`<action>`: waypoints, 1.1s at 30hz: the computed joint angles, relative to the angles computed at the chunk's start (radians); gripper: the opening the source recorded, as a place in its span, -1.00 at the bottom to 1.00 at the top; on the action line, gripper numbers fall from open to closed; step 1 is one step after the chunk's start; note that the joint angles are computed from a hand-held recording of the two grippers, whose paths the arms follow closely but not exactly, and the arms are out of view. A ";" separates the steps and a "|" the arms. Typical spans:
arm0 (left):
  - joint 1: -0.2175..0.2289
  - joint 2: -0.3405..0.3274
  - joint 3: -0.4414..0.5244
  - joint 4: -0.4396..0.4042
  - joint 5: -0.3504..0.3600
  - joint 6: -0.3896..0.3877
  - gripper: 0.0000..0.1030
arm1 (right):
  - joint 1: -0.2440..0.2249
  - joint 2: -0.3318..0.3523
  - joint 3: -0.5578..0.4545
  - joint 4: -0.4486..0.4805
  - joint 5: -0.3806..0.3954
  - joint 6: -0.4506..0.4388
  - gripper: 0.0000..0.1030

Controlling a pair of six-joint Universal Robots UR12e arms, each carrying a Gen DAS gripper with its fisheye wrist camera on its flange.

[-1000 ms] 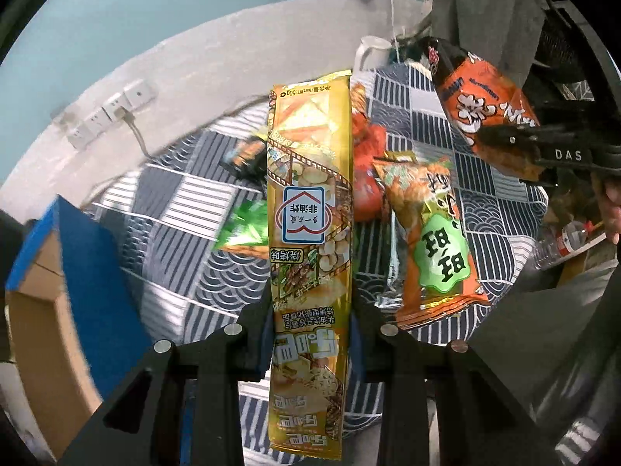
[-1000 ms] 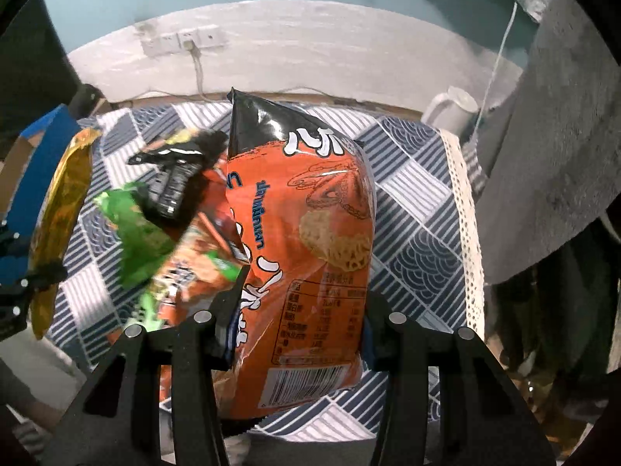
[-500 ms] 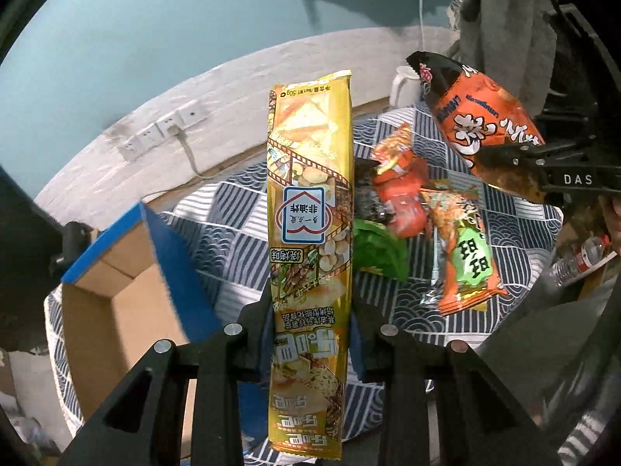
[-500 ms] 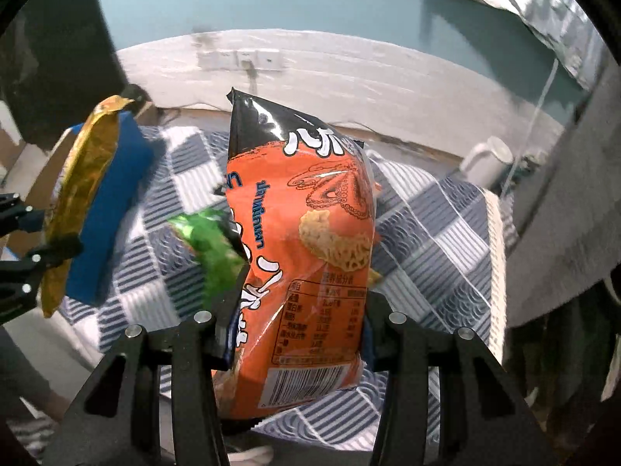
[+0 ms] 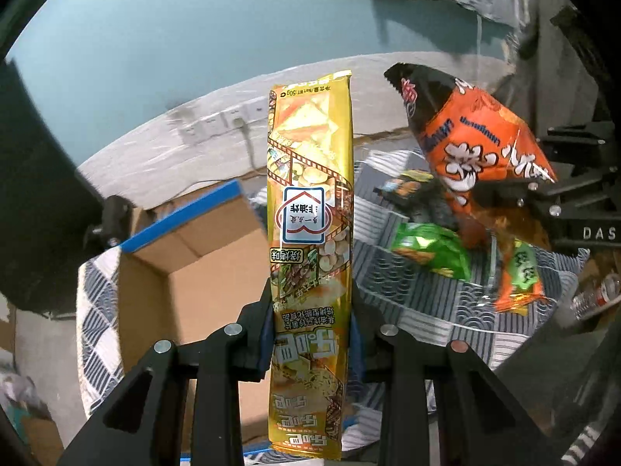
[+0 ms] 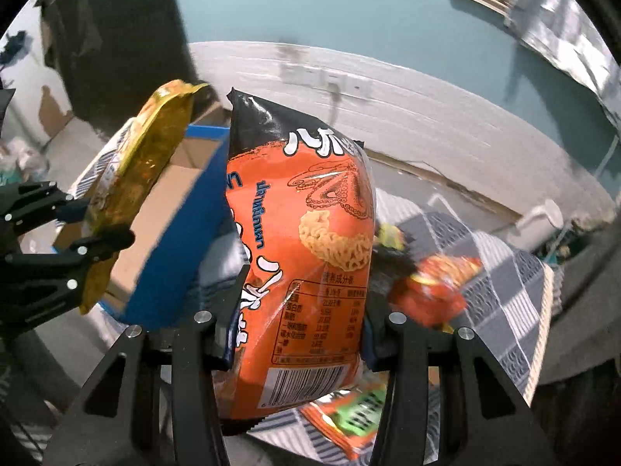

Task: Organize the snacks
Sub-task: 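Carry the yellow pack with the left tool while the right carries the orange bag to the box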

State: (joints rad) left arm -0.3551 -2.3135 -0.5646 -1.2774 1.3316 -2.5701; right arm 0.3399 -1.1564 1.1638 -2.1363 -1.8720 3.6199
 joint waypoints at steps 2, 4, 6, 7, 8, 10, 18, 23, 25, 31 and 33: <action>0.008 -0.004 0.004 0.009 0.005 -0.012 -0.39 | 0.002 0.027 -0.039 0.009 0.018 -0.012 -0.12; 0.018 -0.012 0.015 0.016 0.011 -0.033 -0.39 | 0.005 0.057 -0.085 0.021 0.035 -0.026 -0.12; 0.027 -0.017 0.020 0.023 0.019 -0.046 -0.39 | 0.007 0.085 -0.126 0.033 0.052 -0.035 -0.12; 0.030 -0.017 0.017 0.029 0.024 -0.050 -0.39 | 0.008 0.101 -0.151 0.041 0.063 -0.039 -0.12; 0.034 -0.016 0.015 0.036 0.030 -0.051 -0.39 | 0.009 0.118 -0.175 0.050 0.073 -0.043 -0.12; 0.041 -0.020 0.012 0.060 0.048 -0.058 -0.39 | 0.009 0.143 -0.211 0.059 0.093 -0.056 -0.12; 0.065 -0.054 0.044 0.061 0.095 -0.091 -0.39 | 0.015 0.264 -0.394 0.127 0.165 -0.090 -0.12; 0.075 -0.068 0.053 0.048 0.126 -0.113 -0.39 | 0.020 0.326 -0.486 0.170 0.211 -0.102 -0.12; 0.079 -0.072 0.054 0.040 0.141 -0.120 -0.38 | 0.022 0.347 -0.520 0.191 0.218 -0.109 -0.12; 0.089 -0.097 0.099 -0.025 0.133 -0.150 -0.37 | 0.022 0.408 -0.616 0.241 0.253 -0.110 -0.03; 0.090 -0.107 0.116 -0.039 0.138 -0.159 -0.35 | 0.022 0.420 -0.638 0.259 0.252 -0.110 -0.01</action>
State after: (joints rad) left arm -0.2653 -2.4204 -0.4489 -1.3167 1.4699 -2.7293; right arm 0.3617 -0.7361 0.5255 -1.8777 -1.6205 3.5095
